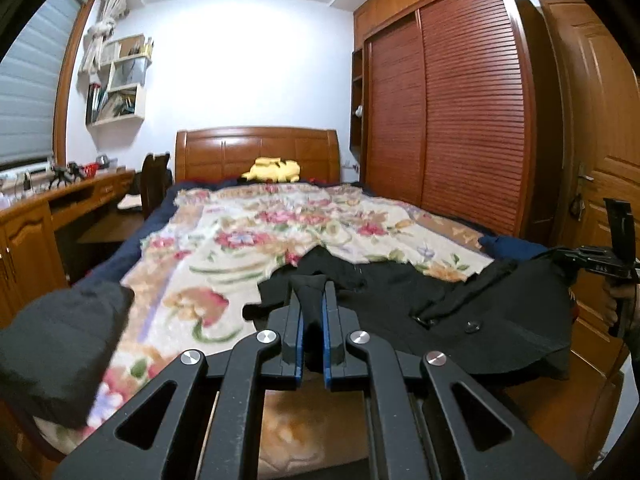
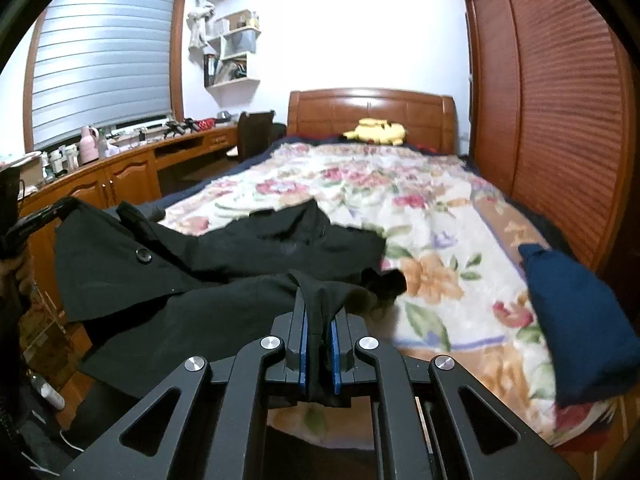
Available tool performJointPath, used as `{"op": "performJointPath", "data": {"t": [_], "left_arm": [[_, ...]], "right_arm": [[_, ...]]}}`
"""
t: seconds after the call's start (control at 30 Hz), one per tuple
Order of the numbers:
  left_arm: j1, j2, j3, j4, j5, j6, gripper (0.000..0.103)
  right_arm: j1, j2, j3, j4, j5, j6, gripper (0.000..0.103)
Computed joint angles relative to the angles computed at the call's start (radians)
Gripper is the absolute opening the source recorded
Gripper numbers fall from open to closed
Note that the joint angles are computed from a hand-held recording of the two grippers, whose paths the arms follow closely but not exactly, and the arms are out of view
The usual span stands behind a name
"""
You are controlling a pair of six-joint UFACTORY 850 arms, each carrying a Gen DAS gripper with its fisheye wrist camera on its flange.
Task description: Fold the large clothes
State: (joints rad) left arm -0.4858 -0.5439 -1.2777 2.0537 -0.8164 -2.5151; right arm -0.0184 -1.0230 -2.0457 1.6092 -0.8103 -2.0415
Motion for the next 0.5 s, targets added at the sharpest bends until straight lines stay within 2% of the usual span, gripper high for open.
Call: {"op": "performJointPath", "data": {"t": [0.17,0.27,0.5], "left_arm": [[-0.004,0.035,-0.003,0.012,-0.01,0.023,0.008],[-0.014,0.048,-0.01,0.01,-0.029,0.053,0.007],[-0.033,0.08,0.0,0.037,-0.082,0.057,0.008]], "right_arm": [[-0.015,0.043,0.064,0.071,-0.032,-0.084,0.008],[-0.02,0.088,0.131,0.116,-0.021,-0.172,0.008],[-0.053,0.168,0.239,0.197,-0.078,-0.265,0.008]]}}
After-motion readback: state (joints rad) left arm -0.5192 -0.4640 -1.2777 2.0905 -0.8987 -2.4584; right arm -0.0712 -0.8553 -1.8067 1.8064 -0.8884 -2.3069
